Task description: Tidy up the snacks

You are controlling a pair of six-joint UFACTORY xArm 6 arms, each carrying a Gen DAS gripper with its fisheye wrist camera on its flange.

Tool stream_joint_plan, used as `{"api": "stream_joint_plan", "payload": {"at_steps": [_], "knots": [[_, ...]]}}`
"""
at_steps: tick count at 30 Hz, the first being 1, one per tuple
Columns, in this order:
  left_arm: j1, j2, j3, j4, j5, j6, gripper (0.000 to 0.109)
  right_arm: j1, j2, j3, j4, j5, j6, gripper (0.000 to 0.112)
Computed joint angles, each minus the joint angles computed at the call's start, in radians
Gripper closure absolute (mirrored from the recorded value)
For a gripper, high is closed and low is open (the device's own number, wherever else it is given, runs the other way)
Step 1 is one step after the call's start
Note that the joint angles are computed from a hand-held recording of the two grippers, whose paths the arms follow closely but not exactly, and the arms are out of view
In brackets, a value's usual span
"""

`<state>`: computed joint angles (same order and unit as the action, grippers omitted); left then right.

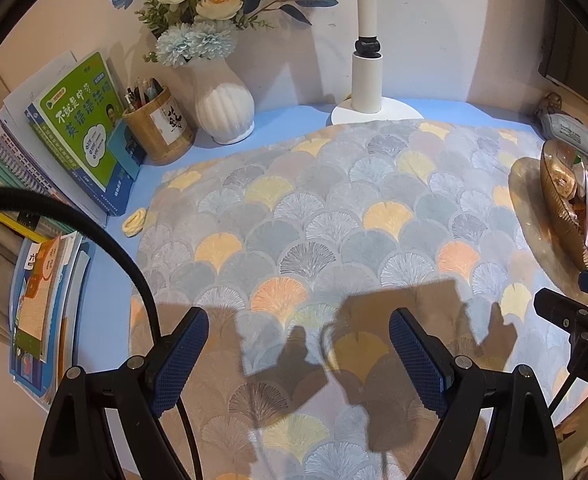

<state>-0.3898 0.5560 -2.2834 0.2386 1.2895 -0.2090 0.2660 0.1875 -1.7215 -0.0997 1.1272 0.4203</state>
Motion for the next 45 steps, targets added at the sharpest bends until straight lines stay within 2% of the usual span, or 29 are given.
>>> {"api": "stream_joint_plan", "payload": {"at_steps": [34,45], "knots": [[0.010,-0.012,0.021,-0.037,0.013,0.006,0.018,0.007,0.000,0.005,0.011,-0.004,-0.008,0.036],[0.011,0.012,-0.012,-0.056,0.036,0.022,0.018,0.003,0.001,0.003,0.009,-0.004,0.003,0.036]]}}
